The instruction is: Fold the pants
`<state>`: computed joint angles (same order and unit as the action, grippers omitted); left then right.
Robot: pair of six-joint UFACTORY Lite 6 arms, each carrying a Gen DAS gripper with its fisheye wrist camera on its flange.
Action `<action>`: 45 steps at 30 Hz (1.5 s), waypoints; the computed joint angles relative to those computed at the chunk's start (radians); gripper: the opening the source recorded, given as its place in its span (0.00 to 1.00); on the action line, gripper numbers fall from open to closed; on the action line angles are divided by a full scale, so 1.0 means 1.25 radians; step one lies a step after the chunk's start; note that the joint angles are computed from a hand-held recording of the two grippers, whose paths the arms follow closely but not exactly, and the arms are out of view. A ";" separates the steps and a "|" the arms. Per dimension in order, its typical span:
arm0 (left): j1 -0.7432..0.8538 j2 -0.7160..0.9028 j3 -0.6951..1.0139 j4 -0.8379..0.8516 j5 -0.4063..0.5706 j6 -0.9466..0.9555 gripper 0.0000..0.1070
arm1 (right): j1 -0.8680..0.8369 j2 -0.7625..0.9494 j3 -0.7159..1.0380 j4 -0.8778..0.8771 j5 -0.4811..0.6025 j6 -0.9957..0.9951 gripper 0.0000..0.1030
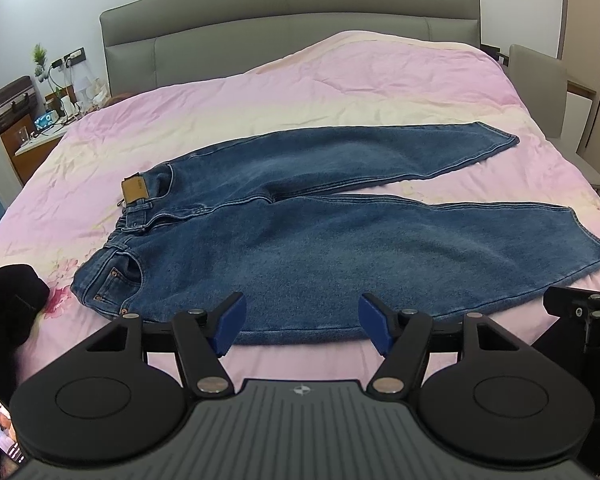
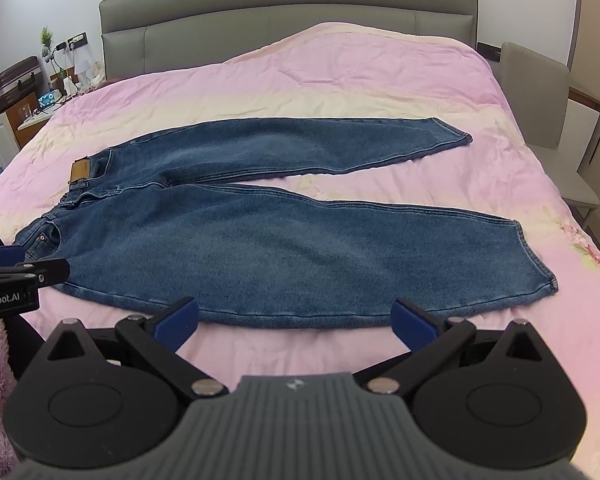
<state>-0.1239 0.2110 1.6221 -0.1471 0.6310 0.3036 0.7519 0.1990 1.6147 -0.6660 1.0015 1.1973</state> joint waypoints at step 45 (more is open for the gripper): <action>0.000 0.002 0.004 -0.001 0.001 0.017 0.71 | 0.002 0.028 0.037 0.012 0.021 -0.023 0.95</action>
